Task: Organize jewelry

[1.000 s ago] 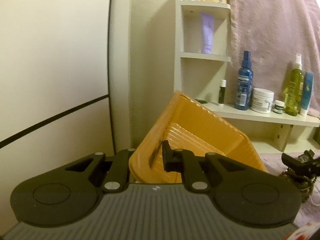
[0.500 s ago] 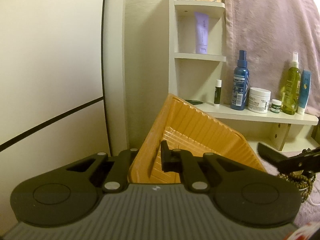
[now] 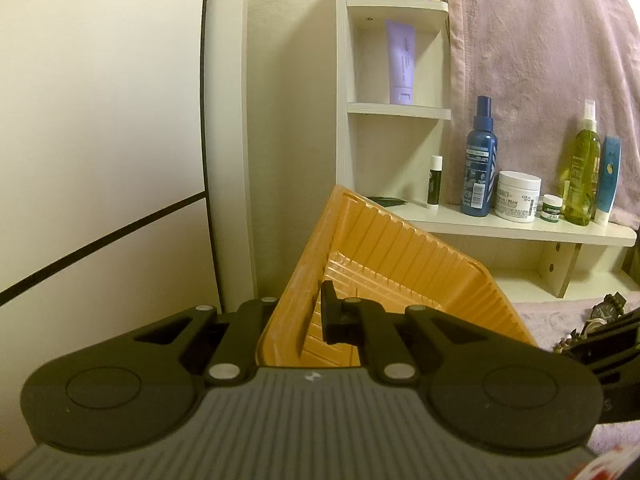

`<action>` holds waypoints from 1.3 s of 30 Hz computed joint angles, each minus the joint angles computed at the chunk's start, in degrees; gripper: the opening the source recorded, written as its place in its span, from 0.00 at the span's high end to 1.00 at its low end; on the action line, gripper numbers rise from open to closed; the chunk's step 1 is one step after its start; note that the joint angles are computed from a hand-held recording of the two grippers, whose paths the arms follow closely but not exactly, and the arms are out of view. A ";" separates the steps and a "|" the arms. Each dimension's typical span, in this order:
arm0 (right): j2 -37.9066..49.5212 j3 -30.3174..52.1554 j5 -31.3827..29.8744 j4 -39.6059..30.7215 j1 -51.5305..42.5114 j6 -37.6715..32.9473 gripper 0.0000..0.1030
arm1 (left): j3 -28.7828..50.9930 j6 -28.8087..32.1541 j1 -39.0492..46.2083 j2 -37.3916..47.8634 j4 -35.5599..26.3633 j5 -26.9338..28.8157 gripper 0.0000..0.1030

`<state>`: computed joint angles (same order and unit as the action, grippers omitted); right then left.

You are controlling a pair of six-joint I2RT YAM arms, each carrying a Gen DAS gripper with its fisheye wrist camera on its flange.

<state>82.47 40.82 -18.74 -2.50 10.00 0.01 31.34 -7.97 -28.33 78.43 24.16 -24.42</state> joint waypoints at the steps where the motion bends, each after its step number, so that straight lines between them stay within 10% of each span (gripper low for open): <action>1: -0.20 -0.41 -0.15 0.51 -0.05 -0.05 0.79 | 0.05 -0.16 0.00 -0.02 -0.20 0.10 0.92; 24: -12.66 -5.81 -3.26 -6.80 -16.09 -1.28 0.63 | -0.52 -3.93 2.41 0.04 -0.26 3.41 0.92; 39: -15.56 -7.31 -0.95 -12.19 -23.06 -4.03 0.63 | -5.46 -24.89 17.95 6.79 8.00 26.10 0.86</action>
